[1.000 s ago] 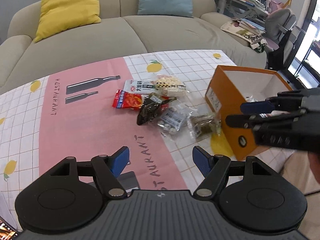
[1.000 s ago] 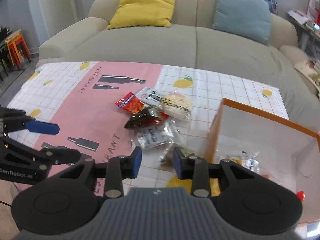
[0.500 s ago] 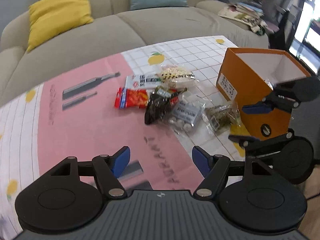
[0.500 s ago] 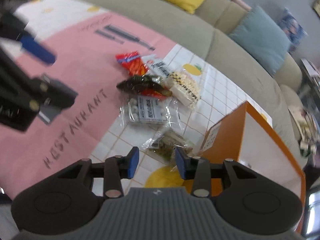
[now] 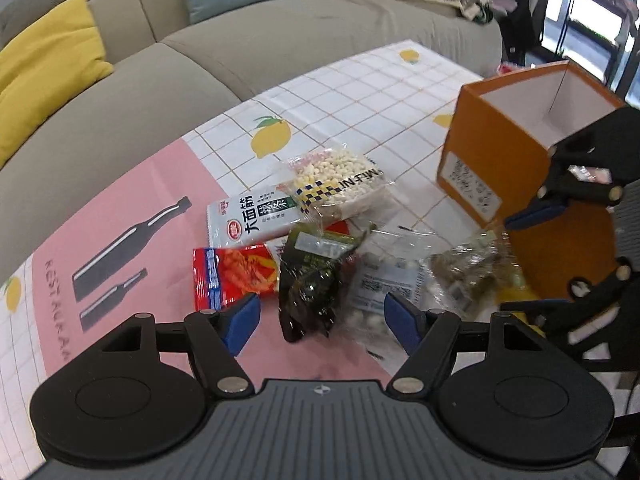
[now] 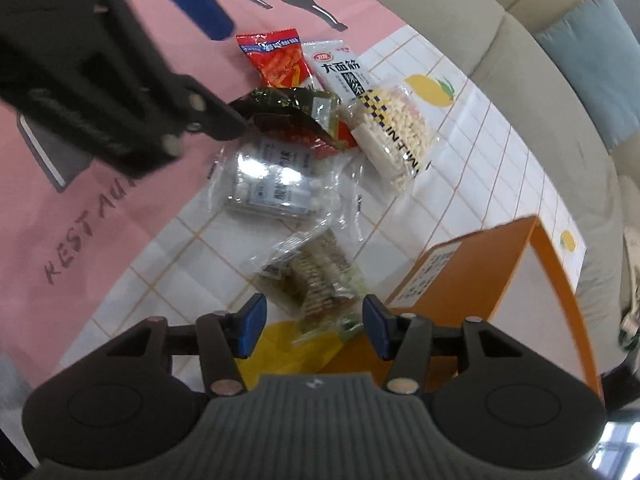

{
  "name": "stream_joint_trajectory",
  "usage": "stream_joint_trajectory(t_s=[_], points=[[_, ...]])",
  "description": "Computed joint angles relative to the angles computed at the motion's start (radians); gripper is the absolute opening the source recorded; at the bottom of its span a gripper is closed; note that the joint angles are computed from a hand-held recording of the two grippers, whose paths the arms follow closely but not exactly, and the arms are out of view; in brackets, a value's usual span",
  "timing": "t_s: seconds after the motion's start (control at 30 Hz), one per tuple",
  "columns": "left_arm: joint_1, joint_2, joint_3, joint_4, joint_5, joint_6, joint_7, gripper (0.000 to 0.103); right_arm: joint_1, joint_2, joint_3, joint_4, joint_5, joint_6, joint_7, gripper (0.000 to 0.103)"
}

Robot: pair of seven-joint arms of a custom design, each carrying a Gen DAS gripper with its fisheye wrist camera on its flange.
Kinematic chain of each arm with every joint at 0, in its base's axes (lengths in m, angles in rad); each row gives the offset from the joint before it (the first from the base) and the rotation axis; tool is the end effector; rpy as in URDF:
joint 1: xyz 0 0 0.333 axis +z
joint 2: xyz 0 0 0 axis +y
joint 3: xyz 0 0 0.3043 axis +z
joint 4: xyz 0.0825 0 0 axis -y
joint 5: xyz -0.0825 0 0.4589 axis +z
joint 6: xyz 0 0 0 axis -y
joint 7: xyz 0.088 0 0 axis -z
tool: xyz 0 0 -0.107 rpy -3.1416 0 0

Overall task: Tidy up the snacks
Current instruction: 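Grasp the dark green bag with the left tool while the right tool grasps the clear dried-fruit bag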

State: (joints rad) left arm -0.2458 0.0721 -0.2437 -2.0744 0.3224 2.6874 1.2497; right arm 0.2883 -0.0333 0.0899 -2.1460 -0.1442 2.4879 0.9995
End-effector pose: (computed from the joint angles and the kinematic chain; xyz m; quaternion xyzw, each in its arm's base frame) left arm 0.5816 -0.3195 0.4037 -0.5243 0.8030 -0.2103 0.1899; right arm 0.5843 0.2331 0.4064 -0.9477 0.2536 -0.1786 0.0756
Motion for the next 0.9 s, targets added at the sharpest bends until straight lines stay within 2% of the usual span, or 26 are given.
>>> stream_joint_trajectory(t_s=[0.1,0.2,0.33,0.4,0.47,0.57,0.67,0.7,0.9], points=[[0.004,0.050,-0.002,0.052,-0.011,-0.036,0.047,0.083,0.001,0.030,-0.003,0.035,-0.017,-0.023,-0.003,0.060],[-0.003,0.083,0.004,0.091,0.046,-0.072,0.022,0.076,0.005,0.055,-0.009,0.055,-0.037,-0.012,-0.024,0.060],[0.001,0.115,0.000,0.127,0.044,-0.101,0.032,0.069,0.011,0.073,-0.017,0.066,-0.038,0.009,-0.063,0.059],[0.002,0.128,-0.001,0.143,0.038,-0.116,0.023,0.061,0.014,0.078,-0.018,0.068,-0.033,0.012,-0.095,0.055],[0.011,0.137,-0.008,0.150,-0.002,-0.126,0.031,0.049,0.018,0.086,-0.020,0.072,-0.044,0.004,-0.105,0.049],[0.013,0.134,-0.010,0.140,-0.020,-0.111,0.014,0.041,0.023,0.082,-0.023,0.056,-0.072,0.017,-0.112,0.043],[0.013,0.117,-0.008,0.118,-0.031,-0.096,-0.029,0.040,0.022,0.076,-0.024,0.047,-0.063,0.030,-0.111,0.038],[0.015,0.109,-0.009,0.111,-0.043,-0.094,-0.038,0.040,0.022,0.073,-0.024,0.043,-0.057,0.034,-0.102,0.033],[0.012,0.023,-0.001,0.027,-0.069,-0.122,-0.179,0.037,0.018,0.047,-0.018,0.028,0.043,0.006,-0.042,0.029]])
